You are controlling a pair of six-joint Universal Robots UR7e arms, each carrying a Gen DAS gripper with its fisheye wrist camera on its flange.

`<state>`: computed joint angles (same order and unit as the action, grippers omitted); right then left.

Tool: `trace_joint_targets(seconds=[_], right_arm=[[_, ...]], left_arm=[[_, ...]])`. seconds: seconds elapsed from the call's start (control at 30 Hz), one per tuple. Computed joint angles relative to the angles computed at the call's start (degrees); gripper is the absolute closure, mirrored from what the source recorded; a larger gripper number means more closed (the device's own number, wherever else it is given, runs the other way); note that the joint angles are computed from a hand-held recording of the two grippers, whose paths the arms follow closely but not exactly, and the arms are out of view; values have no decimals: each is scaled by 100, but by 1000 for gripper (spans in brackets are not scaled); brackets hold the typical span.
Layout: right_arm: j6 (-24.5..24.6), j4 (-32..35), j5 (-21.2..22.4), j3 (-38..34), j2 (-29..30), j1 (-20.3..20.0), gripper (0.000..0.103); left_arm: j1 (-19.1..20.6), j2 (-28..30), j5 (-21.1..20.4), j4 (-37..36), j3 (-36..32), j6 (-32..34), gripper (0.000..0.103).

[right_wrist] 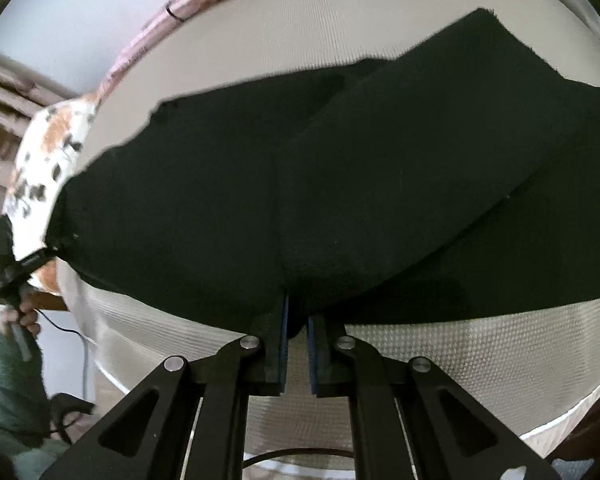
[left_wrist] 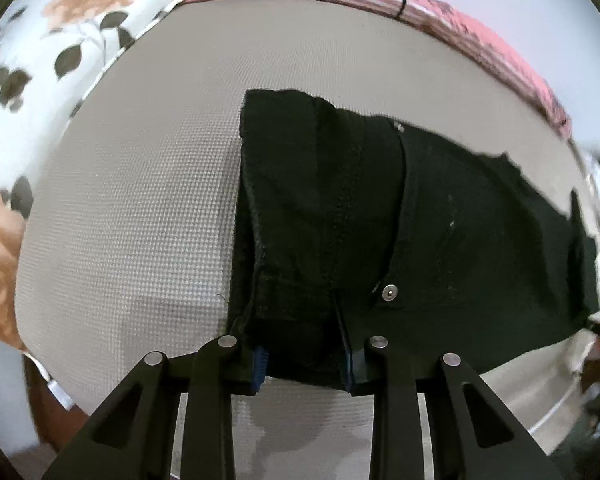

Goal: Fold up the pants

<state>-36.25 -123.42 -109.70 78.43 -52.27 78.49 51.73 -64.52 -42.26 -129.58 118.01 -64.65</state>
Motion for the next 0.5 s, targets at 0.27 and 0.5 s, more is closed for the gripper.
trace_joint_targets(seconds=[0.27,0.5], right_arm=[[197,44,-110,-47,94,8,94],[458,765,126,-409,58,-50,83]], left_arm=[[-135,244,356,763,-221,-516,67],[-469,96,188,1400,-163,-1268,57]])
